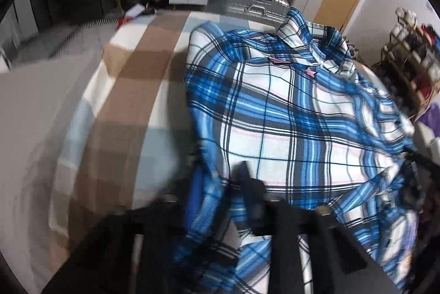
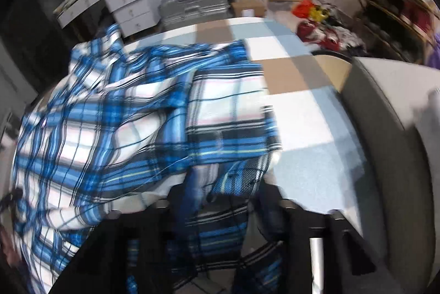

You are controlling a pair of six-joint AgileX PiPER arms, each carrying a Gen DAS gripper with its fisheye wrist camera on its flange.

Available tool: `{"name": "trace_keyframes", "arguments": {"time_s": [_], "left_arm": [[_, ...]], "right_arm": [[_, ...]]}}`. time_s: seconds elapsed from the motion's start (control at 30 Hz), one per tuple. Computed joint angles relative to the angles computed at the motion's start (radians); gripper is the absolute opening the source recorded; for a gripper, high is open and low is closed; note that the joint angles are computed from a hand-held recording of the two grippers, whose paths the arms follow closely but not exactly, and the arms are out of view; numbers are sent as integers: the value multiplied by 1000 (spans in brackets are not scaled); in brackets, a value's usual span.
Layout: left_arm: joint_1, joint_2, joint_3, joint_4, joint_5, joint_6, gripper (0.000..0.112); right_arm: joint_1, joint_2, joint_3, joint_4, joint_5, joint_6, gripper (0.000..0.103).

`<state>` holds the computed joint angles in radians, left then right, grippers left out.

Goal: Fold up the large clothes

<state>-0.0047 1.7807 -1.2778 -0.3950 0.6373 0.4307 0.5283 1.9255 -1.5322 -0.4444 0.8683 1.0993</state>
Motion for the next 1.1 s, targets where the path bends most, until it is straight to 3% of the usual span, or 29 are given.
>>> {"name": "trace_keyframes", "arguments": {"time_s": [0.27, 0.4, 0.43, 0.5, 0.57, 0.67, 0.87, 1.0, 1.1], "left_arm": [[-17, 109, -156, 51, 31, -71, 10], [-29, 103, -157, 97, 29, -104, 13], [-20, 73, -121, 81, 27, -83, 15], [14, -9, -24, -18, 17, 33, 23], [51, -122, 102, -111, 5, 135, 40], [113, -312, 278, -243, 28, 283, 57], [216, -631, 503, -364, 197, 467, 66], [313, -825, 624, -408, 325, 646, 66], [328, -900, 664, -403, 350, 692, 66]], "right_arm": [[-58, 72, -102, 33, 0, -17, 22], [-58, 86, -141, 42, 42, -18, 30], [-47, 61, -118, 40, 45, 1, 32], [-3, -19, -27, -1, 26, 70, 51], [67, -108, 64, -75, 26, 162, 54], [229, -223, 158, -160, 88, 290, 63], [644, -293, 198, -303, 261, 568, 69], [823, -229, 143, -360, 300, 706, 69], [858, -181, 125, -346, 228, 781, 62]]}}
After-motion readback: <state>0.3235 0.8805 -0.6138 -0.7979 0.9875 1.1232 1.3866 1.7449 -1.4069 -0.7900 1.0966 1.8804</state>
